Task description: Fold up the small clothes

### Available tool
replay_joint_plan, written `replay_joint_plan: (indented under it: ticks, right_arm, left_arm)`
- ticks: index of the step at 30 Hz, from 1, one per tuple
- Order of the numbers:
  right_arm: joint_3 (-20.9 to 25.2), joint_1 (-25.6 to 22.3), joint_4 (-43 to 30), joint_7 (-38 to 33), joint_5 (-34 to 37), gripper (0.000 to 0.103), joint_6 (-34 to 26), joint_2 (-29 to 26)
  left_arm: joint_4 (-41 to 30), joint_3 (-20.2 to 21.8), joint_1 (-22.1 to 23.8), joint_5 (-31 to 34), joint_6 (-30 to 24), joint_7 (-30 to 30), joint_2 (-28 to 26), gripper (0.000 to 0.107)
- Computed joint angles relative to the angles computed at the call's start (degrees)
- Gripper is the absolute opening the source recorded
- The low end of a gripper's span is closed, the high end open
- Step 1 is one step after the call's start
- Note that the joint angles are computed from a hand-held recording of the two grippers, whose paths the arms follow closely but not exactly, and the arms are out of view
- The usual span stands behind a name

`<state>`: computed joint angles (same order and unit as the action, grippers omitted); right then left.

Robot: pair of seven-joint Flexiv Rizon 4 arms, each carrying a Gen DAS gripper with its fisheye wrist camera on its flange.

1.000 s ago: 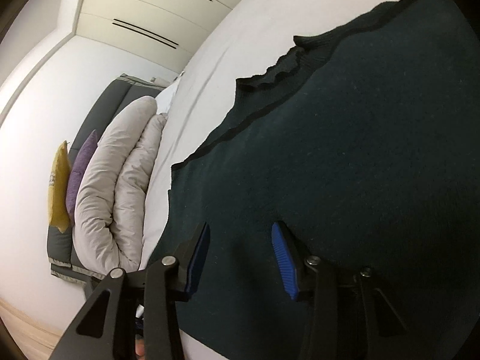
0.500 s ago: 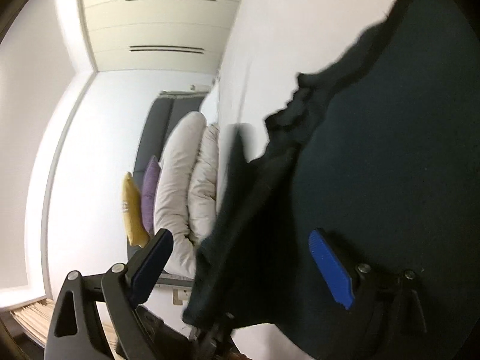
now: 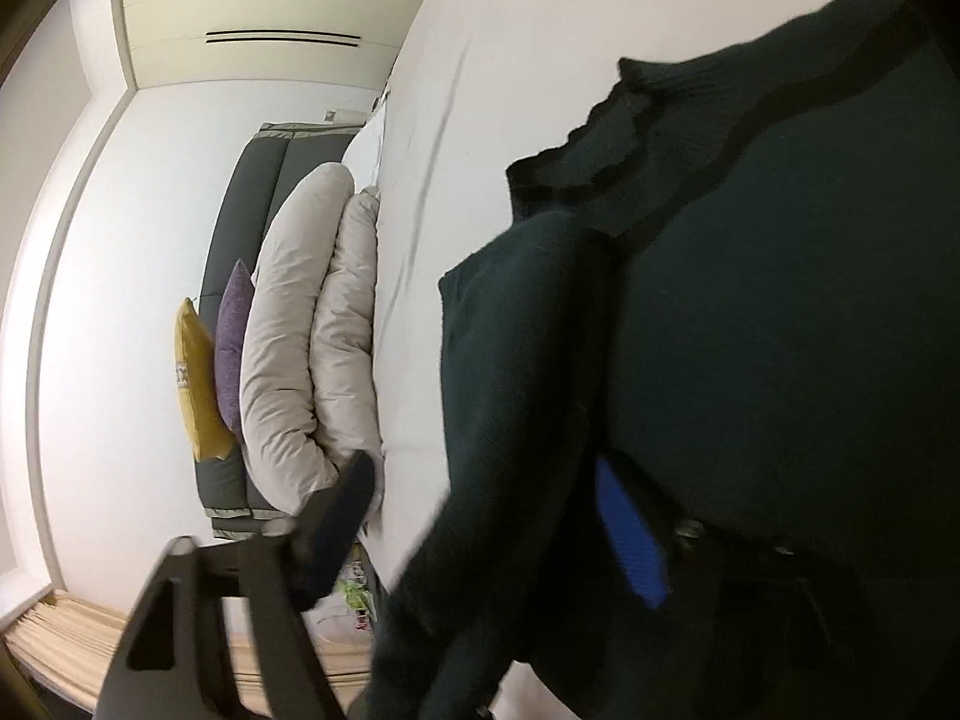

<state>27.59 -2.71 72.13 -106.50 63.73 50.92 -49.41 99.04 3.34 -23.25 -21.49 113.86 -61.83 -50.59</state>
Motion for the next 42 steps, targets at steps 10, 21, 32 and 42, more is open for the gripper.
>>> replay_joint_plan:
  ticks: [10,21,32,42]
  right_arm:
    - [-1.26,1.54,4.75,-1.81,-5.83,0.014,9.22,3.15]
    - [-2.13,-8.82,15.36,-10.58,-3.13,0.014,11.64,12.13]
    - [-8.13,-12.55,19.03,-14.81,1.18,0.014,8.77,14.33]
    - [-7.73,-13.23,21.57,-13.44,4.76,0.037,12.38,13.54]
  left_arm:
    - [0.02,4.24,-4.99,-2.13,1.56,7.46,-1.63,0.006]
    - [-12.97,2.78,-9.76,0.04,-7.56,11.27,-6.21,0.006]
    - [-22.49,2.52,-10.25,5.64,-14.43,7.64,-11.65,0.006]
    - [-8.93,-13.36,4.22,18.34,-14.5,11.42,-4.68,0.06]
